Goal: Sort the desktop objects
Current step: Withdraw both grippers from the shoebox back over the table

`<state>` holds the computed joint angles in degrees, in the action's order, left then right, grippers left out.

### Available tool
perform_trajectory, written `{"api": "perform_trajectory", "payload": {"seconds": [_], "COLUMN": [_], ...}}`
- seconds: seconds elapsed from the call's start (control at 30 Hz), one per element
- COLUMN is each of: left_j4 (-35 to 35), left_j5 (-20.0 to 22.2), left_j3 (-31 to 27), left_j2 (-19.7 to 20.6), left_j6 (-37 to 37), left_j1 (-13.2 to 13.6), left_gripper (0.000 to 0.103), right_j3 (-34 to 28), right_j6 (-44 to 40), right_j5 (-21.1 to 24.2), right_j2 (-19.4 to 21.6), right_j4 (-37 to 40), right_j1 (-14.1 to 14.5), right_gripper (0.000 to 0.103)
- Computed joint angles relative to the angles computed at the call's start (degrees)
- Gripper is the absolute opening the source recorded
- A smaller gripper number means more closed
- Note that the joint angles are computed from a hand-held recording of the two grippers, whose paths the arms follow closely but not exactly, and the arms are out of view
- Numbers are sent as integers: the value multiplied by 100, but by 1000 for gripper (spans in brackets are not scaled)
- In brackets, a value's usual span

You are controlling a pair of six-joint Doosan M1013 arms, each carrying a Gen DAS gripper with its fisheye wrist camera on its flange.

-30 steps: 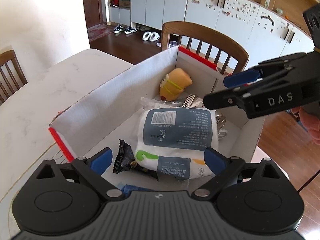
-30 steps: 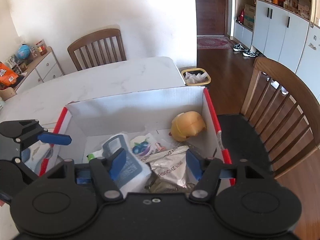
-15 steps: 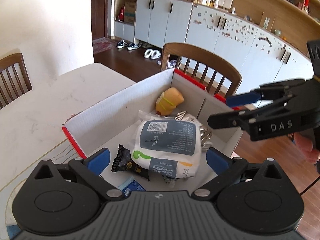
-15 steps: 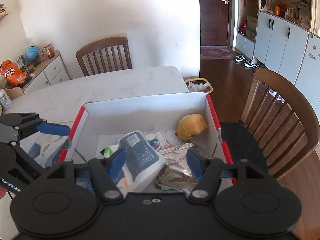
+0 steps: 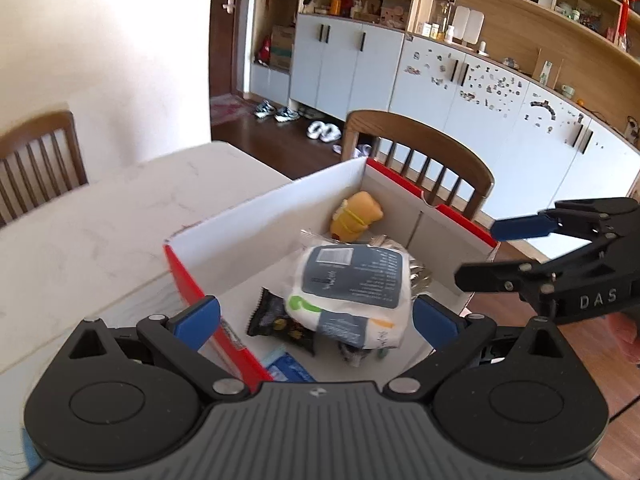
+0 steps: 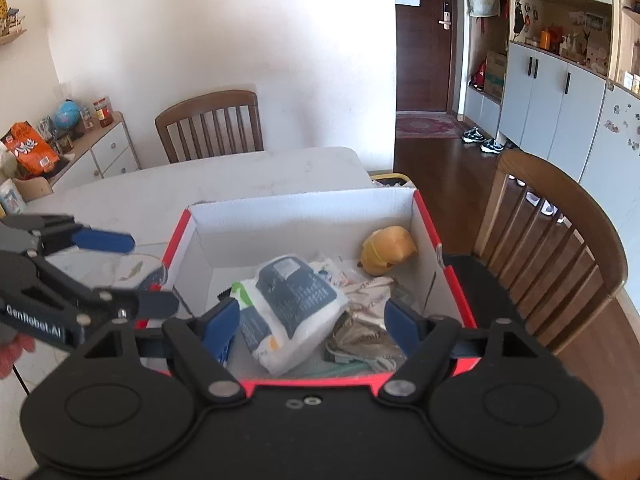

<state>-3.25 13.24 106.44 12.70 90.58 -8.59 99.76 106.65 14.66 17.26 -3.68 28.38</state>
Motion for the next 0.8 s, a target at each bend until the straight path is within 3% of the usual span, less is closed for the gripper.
{"api": "perform_trajectory", "payload": {"seconds": [0.27, 0.47, 0.8], "left_j4": [24, 1274, 1006], "left_j5": [-120, 62, 173], "left_j3": [228, 309, 503], "left_j2": [-228, -319, -467], "left_j6": [-194, -1503, -1307], "left_j1": [13, -34, 42], "left_gripper": [103, 103, 103], "right_j3": [155, 236, 277], "right_j6": [1367, 2609, 4004], "right_j5": [8, 47, 275], "right_j2": [-119, -171, -187], "right_j4": [-1202, -2365, -3664], "right_j1": [185, 348, 628], "right_gripper": [80, 80, 80]}}
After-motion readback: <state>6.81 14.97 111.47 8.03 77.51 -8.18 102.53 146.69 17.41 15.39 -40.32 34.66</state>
